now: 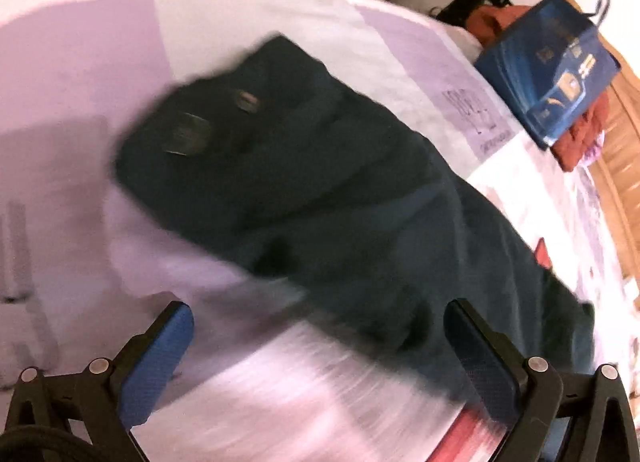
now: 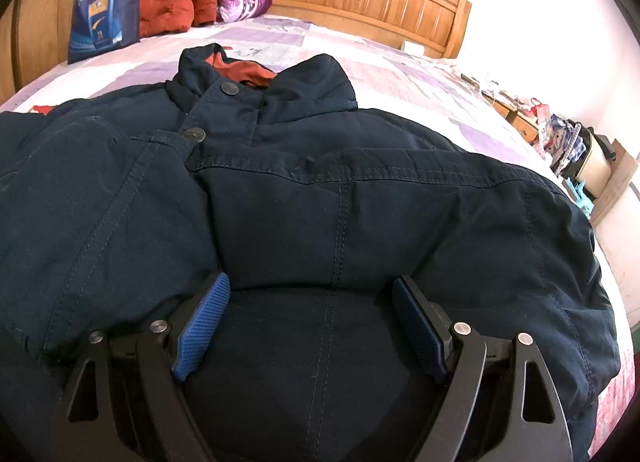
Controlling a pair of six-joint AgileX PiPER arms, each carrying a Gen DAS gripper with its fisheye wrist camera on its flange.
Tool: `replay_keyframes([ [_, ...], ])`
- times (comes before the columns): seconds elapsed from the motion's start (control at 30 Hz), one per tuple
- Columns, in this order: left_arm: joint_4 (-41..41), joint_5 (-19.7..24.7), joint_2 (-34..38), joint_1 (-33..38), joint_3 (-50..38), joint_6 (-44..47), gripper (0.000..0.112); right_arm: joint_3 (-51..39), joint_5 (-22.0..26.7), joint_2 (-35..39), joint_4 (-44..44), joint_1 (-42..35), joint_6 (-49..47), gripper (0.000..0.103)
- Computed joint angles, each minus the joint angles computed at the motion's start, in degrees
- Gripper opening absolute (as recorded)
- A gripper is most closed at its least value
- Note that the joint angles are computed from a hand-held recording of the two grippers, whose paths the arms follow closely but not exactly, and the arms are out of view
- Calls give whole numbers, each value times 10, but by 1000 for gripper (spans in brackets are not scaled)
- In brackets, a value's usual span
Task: Fold large clothes
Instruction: 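Grasp the other sleeve cuff with the left gripper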
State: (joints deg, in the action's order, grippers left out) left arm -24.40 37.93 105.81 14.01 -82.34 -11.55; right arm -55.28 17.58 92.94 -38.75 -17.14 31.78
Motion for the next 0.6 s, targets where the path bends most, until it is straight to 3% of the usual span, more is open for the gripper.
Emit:
replay_keyframes([
  [0.07,18,2,45,-12,-50,-51,103,0,-1,0,1,-1,-1,86],
  [0.13,85,11,74,-30,-95,-138,99,0,-1,0,1,-1,-1,86],
  [0.23,151,20,96,-24,-141,-239,61,0,-1,0,2,-1,-2,86],
  [0.27,152,16,92,-13,-138,-247,38,0,-1,0,2,-1,-3,86],
  [0.3,147,14,91,-5,-141,-246,26,0,-1,0,2,-1,-3,86],
  [0.37,154,40,101,0,-174,-214,18,0,-2,0,5,-1,-5,86],
  [0.43,224,76,111,-25,-218,-211,14,0,-3,1,7,-2,-6,86],
  [0.6,279,65,74,-45,-212,-245,8,-1,-3,2,12,-2,-9,86],
])
